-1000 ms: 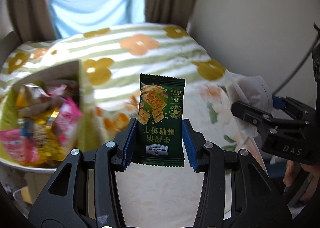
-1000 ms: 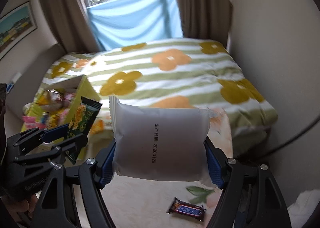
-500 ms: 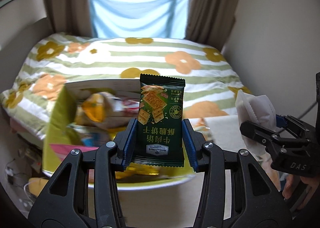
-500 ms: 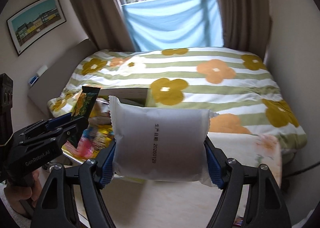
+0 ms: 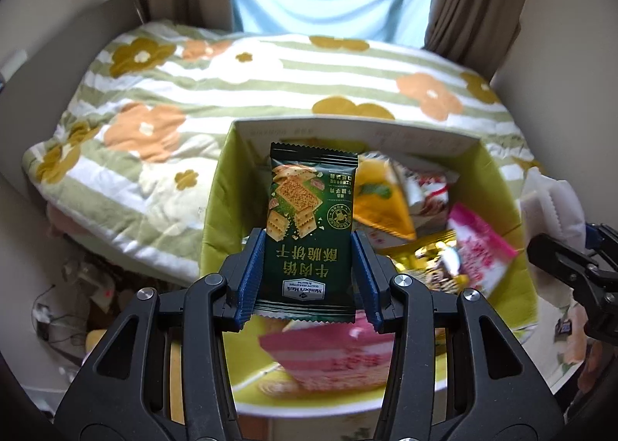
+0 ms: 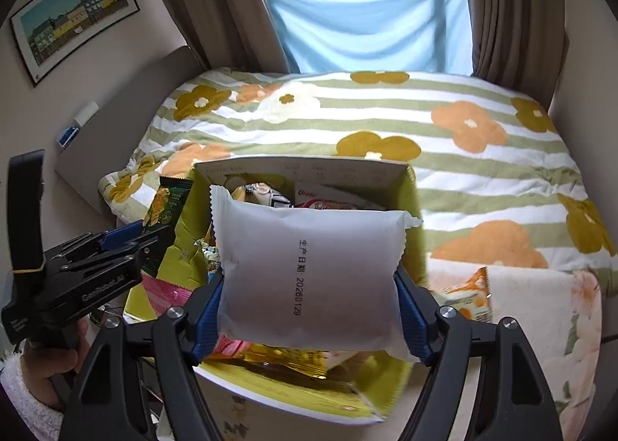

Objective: Organize snacks
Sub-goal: 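Lift both held packs and carry them over the box, then open both tools to drop the cracker and pastry packs into the box, then move left tool to the orange cake bag while right tool approaches the Snickers bar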

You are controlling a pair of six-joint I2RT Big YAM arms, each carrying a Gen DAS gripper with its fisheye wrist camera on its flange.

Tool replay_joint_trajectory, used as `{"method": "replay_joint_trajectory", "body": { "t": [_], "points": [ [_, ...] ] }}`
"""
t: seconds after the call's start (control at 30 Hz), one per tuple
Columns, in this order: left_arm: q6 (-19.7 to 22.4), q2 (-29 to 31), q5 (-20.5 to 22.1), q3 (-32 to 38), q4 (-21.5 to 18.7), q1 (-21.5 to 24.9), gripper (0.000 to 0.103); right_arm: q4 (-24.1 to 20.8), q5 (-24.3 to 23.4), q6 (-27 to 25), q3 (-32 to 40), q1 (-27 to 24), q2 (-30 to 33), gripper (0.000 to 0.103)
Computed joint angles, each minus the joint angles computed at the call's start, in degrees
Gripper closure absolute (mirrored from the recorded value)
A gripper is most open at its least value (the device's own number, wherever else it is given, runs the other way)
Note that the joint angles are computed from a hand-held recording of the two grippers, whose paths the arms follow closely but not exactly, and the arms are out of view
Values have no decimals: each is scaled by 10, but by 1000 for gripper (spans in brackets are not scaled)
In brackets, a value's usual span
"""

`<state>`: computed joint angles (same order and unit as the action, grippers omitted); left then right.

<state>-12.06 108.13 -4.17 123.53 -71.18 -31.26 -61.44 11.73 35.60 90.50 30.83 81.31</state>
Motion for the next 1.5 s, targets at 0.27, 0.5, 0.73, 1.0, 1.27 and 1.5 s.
{"method": "replay_joint_trajectory", "body": {
  "t": [0.27, 0.5, 0.73, 1.0, 1.27, 1.5],
  "points": [
    [0, 20, 45, 12, -21, 10, 0, -29, -2, 31, 10, -2, 24, 31],
    [-29, -26, 40, -46, 4, 8, 0, -39, -7, 32, 3, -3, 22, 30],
    [-25, -39, 11, -54, 4, -5, 0, -30, -34, 20, 10, -9, 29, 19],
    [-26, -54, -5, -75, 4, -18, 0, -10, 20, -27, 5, 7, 18, 6],
    [-24, -71, -9, -90, 11, -29, 0, -20, 10, -14, -14, 12, -2, 6],
    [-16, -84, 1, -98, 18, -35, 0, -27, 21, 18, -28, 24, -26, 6]
  ]
}}
